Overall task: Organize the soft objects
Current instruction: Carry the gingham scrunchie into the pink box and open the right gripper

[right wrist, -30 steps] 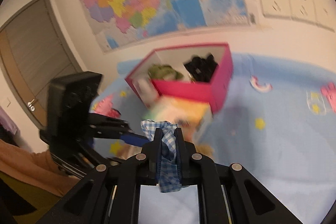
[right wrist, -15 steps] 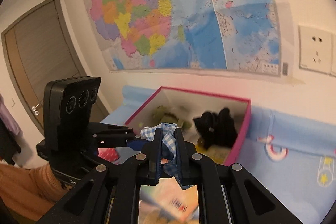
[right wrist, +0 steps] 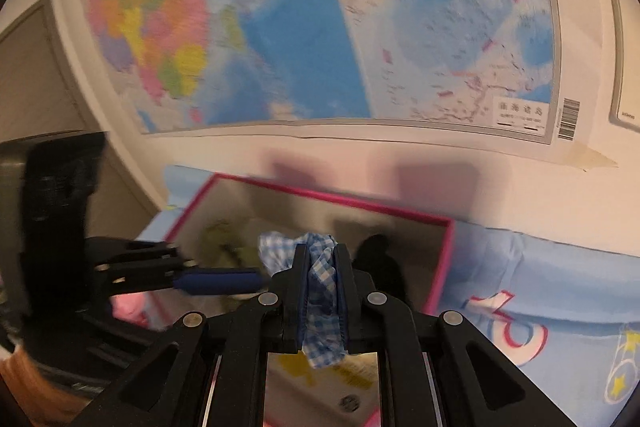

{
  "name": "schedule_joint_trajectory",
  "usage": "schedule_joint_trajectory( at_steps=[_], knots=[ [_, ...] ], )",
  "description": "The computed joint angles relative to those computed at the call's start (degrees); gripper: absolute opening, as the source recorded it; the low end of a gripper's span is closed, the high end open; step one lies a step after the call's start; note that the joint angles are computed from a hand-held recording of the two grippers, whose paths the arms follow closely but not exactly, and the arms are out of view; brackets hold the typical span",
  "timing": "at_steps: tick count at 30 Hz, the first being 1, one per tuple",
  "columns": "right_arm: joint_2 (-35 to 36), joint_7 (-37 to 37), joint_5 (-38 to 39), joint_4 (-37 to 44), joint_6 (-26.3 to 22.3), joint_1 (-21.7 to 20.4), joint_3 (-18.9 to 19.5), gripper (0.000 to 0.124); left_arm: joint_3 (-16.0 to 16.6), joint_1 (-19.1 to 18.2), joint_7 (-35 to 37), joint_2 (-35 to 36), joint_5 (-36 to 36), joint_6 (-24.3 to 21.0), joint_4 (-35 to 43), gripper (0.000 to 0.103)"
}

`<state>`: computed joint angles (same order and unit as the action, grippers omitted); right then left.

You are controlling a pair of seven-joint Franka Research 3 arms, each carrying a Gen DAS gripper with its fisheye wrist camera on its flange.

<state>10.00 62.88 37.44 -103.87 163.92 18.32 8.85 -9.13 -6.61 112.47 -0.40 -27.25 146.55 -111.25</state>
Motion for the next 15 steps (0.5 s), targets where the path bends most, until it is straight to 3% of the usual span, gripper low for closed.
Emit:
schedule_joint_trajectory(
  at_steps=[2, 5, 11, 15],
  knots=[
    [1.28, 9.91, -9.91, 0.34, 1.59, 2.84, -3.58, 0.041, -0.01, 0.08, -1.88, 0.15, 1.20, 0.85, -0.19, 0.046],
    [0.81, 15.05, -16.47, -1.31, 3.71, 3.61, -4.58, 0.043, -0.02, 0.08, -2.26, -0.63, 1.88, 3.39, -1.75, 0.050],
    [-4.34, 12.28, -13.10, -8.41, 8.49, 1.41, -1.79, 0.047, 1.13, -0.95, 1.72, -4.74, -2.42, 7.32, -6.88, 0.050],
    [-10.18, -2.84, 3.66, -13.77, 9.11, 0.49, 0.50, 0.049, 4.31, -4.17, 10.85, -11.37, -10.26, 9.81, -13.56, 0.050]
  ],
)
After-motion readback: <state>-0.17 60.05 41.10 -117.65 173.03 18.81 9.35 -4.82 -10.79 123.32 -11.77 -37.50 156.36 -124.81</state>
